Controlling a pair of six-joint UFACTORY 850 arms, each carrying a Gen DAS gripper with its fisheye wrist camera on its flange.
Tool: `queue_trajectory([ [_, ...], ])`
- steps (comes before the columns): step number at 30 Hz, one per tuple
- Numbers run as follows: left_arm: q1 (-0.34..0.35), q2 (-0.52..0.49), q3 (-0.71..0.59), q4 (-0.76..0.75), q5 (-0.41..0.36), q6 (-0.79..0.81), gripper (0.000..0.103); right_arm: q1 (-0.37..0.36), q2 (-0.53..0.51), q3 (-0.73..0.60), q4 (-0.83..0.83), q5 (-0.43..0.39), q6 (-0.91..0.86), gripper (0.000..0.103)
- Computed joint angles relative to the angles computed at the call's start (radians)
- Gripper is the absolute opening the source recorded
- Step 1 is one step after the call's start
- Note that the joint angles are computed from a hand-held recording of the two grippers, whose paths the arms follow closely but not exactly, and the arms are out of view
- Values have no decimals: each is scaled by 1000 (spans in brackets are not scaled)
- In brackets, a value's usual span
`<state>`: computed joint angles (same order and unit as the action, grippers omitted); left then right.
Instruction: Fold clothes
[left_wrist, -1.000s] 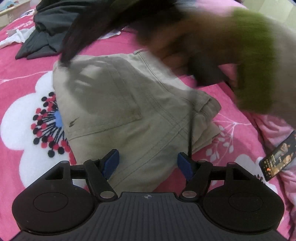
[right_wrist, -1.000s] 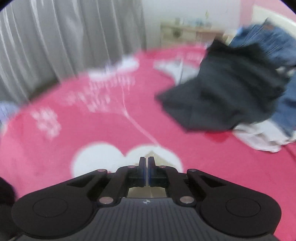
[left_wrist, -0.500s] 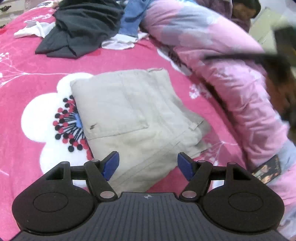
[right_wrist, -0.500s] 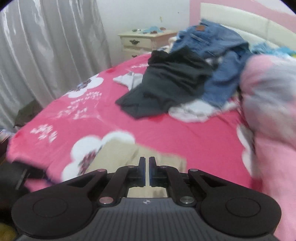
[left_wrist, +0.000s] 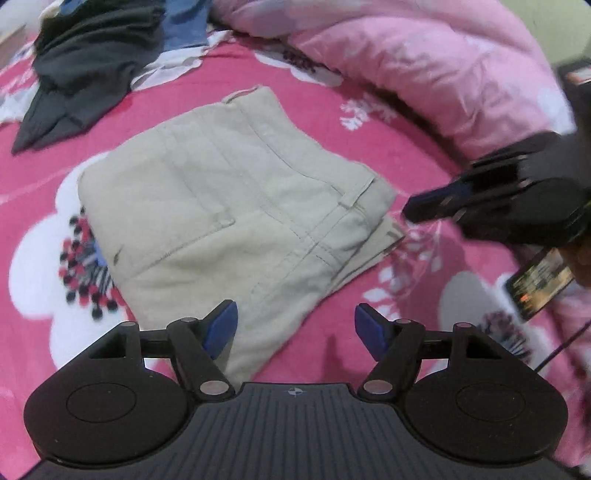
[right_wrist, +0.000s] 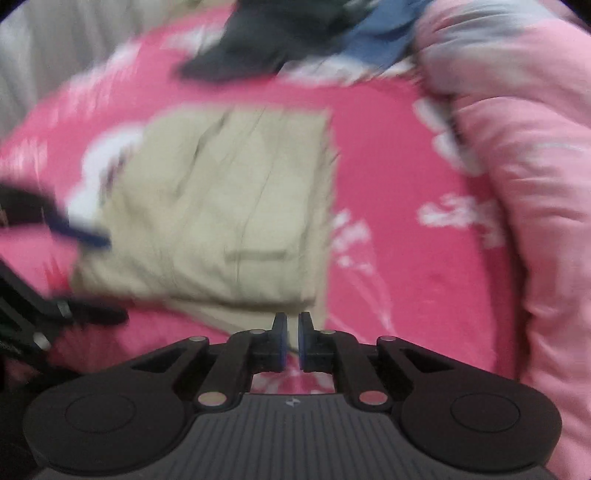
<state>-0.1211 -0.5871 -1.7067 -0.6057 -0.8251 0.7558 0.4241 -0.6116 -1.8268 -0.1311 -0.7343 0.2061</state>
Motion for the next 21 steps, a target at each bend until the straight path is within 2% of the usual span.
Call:
queue_trajectory([
  [2, 3, 6, 7, 2, -8, -31, 70, -7, 37, 37, 13, 82, 67, 7],
  [5, -4, 23, 30, 29, 6, -49, 71, -7, 21, 44, 27, 166, 76, 10],
  [8, -5, 42, 48, 61, 17, -52, 71, 4, -53, 19, 21, 120, 43, 12],
  [10, 7, 48, 48, 72, 23, -71, 71, -9, -31, 80, 68, 178, 72, 12],
  [12, 30, 56, 48, 65, 31, -119, 72, -36, -14, 82, 174, 149, 64, 12],
  [13, 47, 55, 44, 47, 33, -151, 73, -50, 7, 100, 218, 161, 56, 14],
  [15, 72, 30, 16, 25, 38, -231, 77, -80, 53, 155, 334, 227, -6, 28],
  [16, 82, 9, -7, 18, 37, -273, 81, -95, 69, 178, 404, 261, -55, 41],
  [18, 98, -44, -66, 9, 27, -352, 81, -124, 62, 171, 526, 279, -141, 45],
  [21, 109, -139, -174, -13, -28, -420, 81, -155, -14, 85, 651, 232, -219, 54],
])
